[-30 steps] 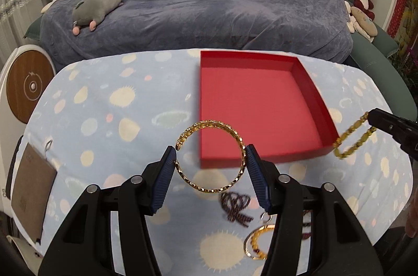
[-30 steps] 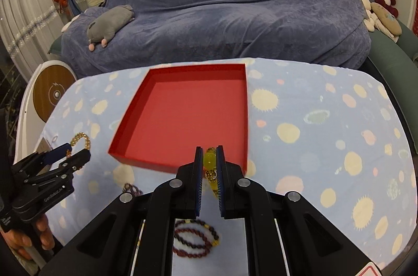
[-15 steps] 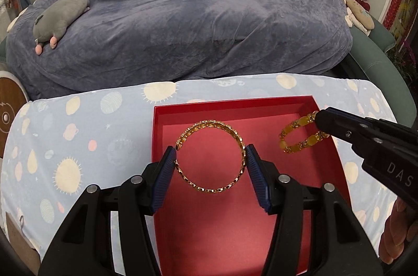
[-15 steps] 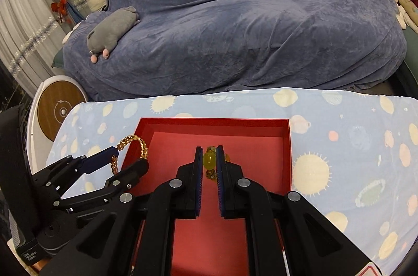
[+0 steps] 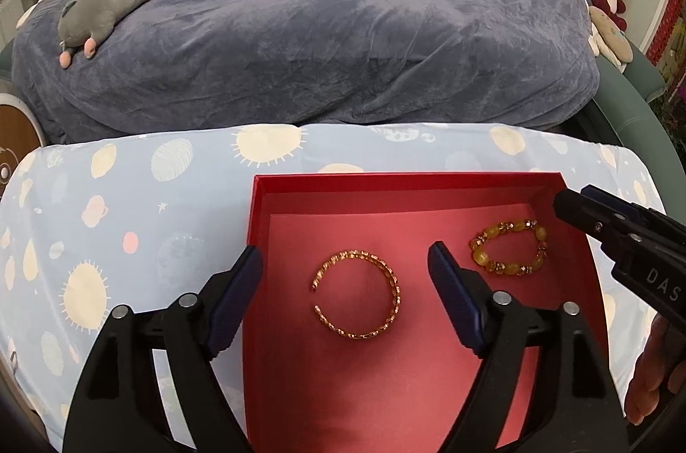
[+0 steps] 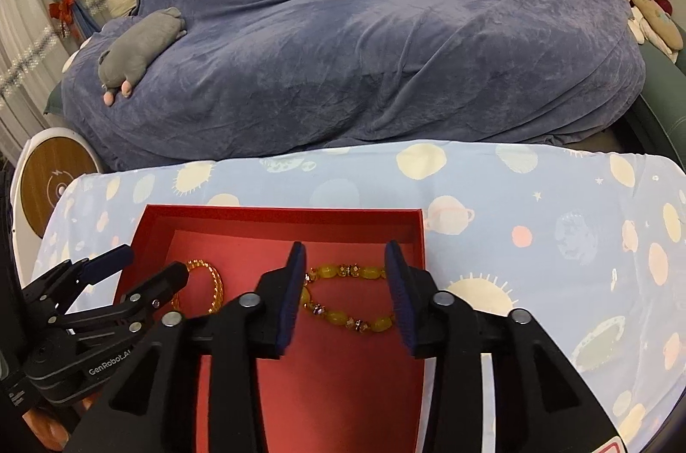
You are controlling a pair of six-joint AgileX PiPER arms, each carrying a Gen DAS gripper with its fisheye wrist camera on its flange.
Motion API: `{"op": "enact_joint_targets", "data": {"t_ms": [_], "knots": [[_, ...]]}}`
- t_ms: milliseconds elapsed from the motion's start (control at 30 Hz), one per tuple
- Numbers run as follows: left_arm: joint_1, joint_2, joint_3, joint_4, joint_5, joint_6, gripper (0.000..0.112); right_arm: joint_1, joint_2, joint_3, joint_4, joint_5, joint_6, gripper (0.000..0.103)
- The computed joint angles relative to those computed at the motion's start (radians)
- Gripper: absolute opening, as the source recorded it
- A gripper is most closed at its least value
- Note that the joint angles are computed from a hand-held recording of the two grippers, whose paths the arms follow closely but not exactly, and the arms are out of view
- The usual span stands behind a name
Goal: Organize jewelry
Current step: 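Lift both open grippers away from the red box, then lower the right gripper onto the dark red bead bracelet and close it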
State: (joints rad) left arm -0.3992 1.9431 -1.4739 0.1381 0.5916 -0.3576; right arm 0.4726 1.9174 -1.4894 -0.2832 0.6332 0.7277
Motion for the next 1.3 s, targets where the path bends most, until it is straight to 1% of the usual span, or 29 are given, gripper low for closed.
{"op": "enact_joint_targets", "data": {"t_ms": [100,200,300,433,600,700,800,933,1100,1133,1300], "knots": [[-0.002,-0.039,0.023,0.009,0.0,-0.012,0.078,0.015,-0.051,0.034,-0.015,0.0,0.018,0.043],[-0.013,-0.11,0.087,0.042,-0.017,-0.043,0.078,0.046,-0.117,0.085,-0.047,0.007,0.058,0.043],[-0.029,-0.194,0.16,0.077,-0.014,-0.074,0.078,0.098,-0.192,0.146,-0.113,0.033,0.125,0.043],[-0.06,-0.333,0.299,0.152,-0.01,-0.163,0.078,0.176,-0.304,0.247,-0.169,0.07,0.231,0.043],[-0.104,-0.531,0.49,0.204,0.015,-0.255,0.078,0.337,-0.439,0.387,-0.271,0.155,0.428,0.044],[-0.148,-0.643,0.595,0.255,0.05,-0.331,0.078,0.474,-0.498,0.464,-0.337,0.237,0.565,0.044],[-0.217,-0.743,0.685,0.306,0.1,-0.425,0.078,0.622,-0.532,0.524,-0.374,0.327,0.696,0.044],[-0.359,-0.858,0.795,0.376,0.187,-0.581,0.078,0.792,-0.557,0.595,-0.37,0.4,0.873,0.044],[-0.561,-0.955,0.906,0.42,0.289,-0.795,0.078,0.973,-0.56,0.668,-0.334,0.438,1.08,0.044],[-0.624,-0.968,0.925,0.433,0.317,-0.864,0.078,1.005,-0.554,0.676,-0.327,0.443,1.11,0.044],[-0.857,-0.984,0.996,0.484,0.418,-1.121,0.078,1.117,-0.525,0.706,-0.298,0.46,1.225,0.044]]}}
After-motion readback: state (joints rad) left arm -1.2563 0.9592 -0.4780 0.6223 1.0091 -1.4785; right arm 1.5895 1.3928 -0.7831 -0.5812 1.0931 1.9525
